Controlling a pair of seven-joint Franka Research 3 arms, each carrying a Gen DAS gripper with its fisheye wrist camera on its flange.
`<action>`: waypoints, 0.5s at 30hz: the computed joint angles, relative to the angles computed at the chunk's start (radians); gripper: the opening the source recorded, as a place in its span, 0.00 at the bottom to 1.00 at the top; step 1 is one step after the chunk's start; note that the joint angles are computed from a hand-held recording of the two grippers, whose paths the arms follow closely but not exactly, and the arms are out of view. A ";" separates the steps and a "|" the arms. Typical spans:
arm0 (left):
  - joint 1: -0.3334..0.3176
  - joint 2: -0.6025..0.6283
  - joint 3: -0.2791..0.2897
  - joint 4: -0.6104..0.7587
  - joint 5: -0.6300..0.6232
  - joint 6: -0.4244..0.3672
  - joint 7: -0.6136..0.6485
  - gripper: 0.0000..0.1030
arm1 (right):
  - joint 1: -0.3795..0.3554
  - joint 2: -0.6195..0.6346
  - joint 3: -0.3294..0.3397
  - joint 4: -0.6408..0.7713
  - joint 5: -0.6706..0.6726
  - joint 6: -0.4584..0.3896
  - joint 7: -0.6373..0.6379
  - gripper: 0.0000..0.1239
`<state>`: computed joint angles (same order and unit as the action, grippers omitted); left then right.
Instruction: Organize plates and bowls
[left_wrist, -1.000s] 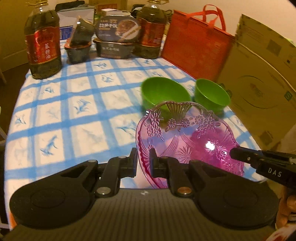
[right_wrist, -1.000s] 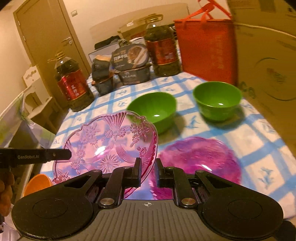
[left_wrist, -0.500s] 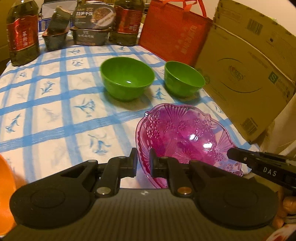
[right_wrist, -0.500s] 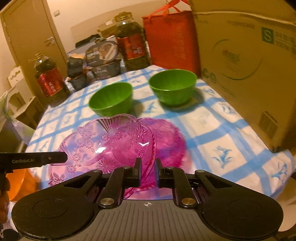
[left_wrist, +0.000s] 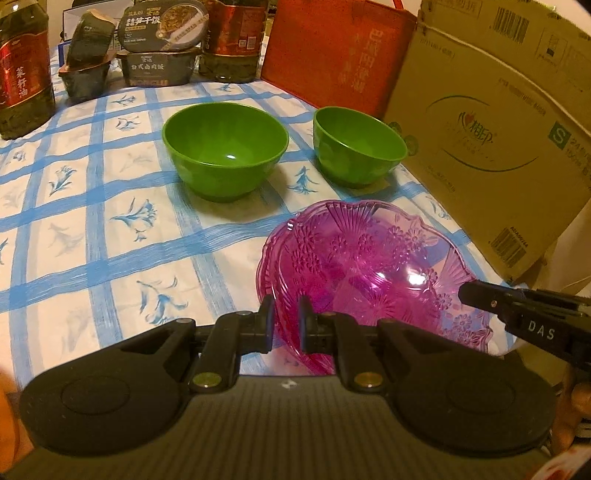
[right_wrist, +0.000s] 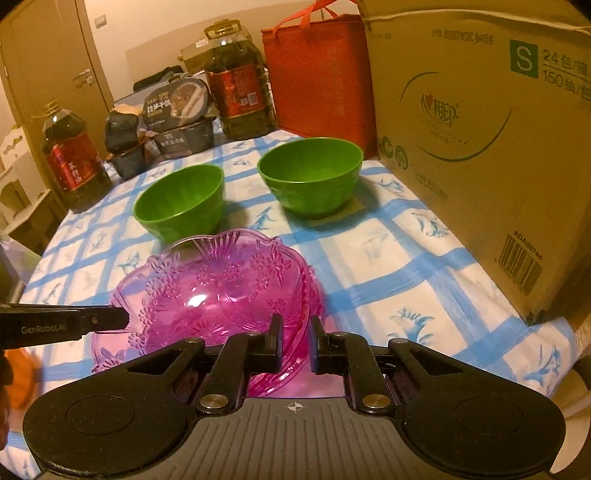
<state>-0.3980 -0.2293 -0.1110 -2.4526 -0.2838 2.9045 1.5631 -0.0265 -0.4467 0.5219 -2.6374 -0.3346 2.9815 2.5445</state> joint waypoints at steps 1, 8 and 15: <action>0.005 0.009 -0.004 0.005 0.008 0.003 -0.006 0.10 | -0.007 0.009 0.002 0.003 -0.005 0.004 -0.001 0.11; 0.035 0.066 -0.029 0.044 0.045 0.012 -0.029 0.10 | -0.065 0.065 0.028 0.030 -0.064 0.026 0.011 0.11; 0.059 0.097 -0.053 0.064 0.083 0.013 -0.053 0.10 | -0.090 0.099 0.035 0.049 -0.137 0.029 0.047 0.11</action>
<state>-0.3386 -0.1320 -0.1637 -2.3888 -0.2011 2.9173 1.5101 -0.1168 -0.3482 0.5568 -2.5880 -0.4716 3.0104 2.5917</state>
